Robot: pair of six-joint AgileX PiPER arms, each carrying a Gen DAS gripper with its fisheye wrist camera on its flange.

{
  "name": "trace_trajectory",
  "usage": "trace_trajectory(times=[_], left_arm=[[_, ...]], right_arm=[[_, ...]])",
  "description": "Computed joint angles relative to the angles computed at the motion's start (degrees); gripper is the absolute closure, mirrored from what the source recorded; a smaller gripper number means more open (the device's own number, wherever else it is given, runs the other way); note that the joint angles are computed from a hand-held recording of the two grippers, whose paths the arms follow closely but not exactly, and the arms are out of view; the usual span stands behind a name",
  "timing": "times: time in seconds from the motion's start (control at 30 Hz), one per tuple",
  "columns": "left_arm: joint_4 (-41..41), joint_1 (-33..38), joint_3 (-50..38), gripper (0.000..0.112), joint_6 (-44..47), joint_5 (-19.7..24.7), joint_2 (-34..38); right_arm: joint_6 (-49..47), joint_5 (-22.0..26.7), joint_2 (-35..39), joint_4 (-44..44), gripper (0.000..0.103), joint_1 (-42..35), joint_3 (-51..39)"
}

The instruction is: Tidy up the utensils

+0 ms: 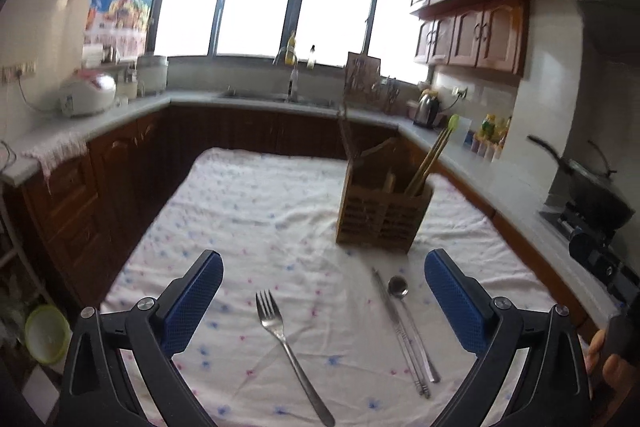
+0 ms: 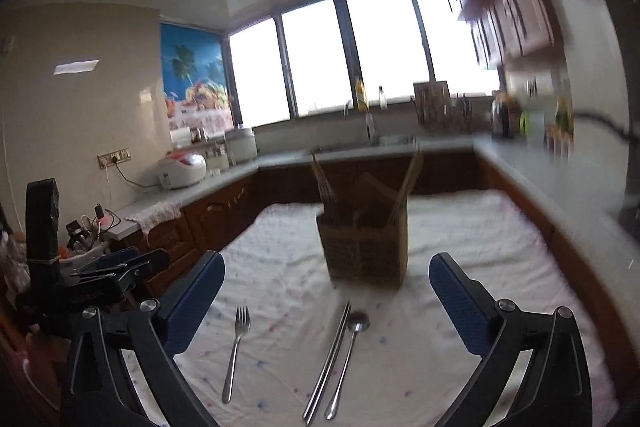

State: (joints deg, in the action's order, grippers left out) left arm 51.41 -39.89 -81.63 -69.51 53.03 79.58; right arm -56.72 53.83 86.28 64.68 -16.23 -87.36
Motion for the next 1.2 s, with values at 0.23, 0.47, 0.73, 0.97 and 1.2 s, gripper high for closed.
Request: trace_trajectory(times=[0.23, 0.47, 0.73, 0.97, 1.2], left_arm=[[10.59, -10.16, 9.54, 0.01, -11.71, 5.95, -3.7], [21.02, -16.53, 19.83, 0.01, -30.22, 10.2, -0.49], [20.26, -17.71, 19.56, 0.01, -31.11, 10.79, 3.24], [20.0, -18.26, 18.72, 0.01, -30.27, 12.62, 3.71], [20.99, -18.87, 19.54, 0.01, -31.32, 13.32, 3.8]], right_arm=[[-11.88, -7.25, -6.5, 6.19, 0.0, 0.6, 15.43], [-23.98, -15.1, -8.58, 15.13, 0.0, 1.93, 30.01], [-29.96, -17.54, -9.47, 19.46, 0.0, 2.71, 33.91], [-33.02, -16.97, -10.22, 22.04, 0.0, 2.02, 36.36], [-36.04, -15.82, -11.03, 25.1, 0.0, 0.92, 37.55]])
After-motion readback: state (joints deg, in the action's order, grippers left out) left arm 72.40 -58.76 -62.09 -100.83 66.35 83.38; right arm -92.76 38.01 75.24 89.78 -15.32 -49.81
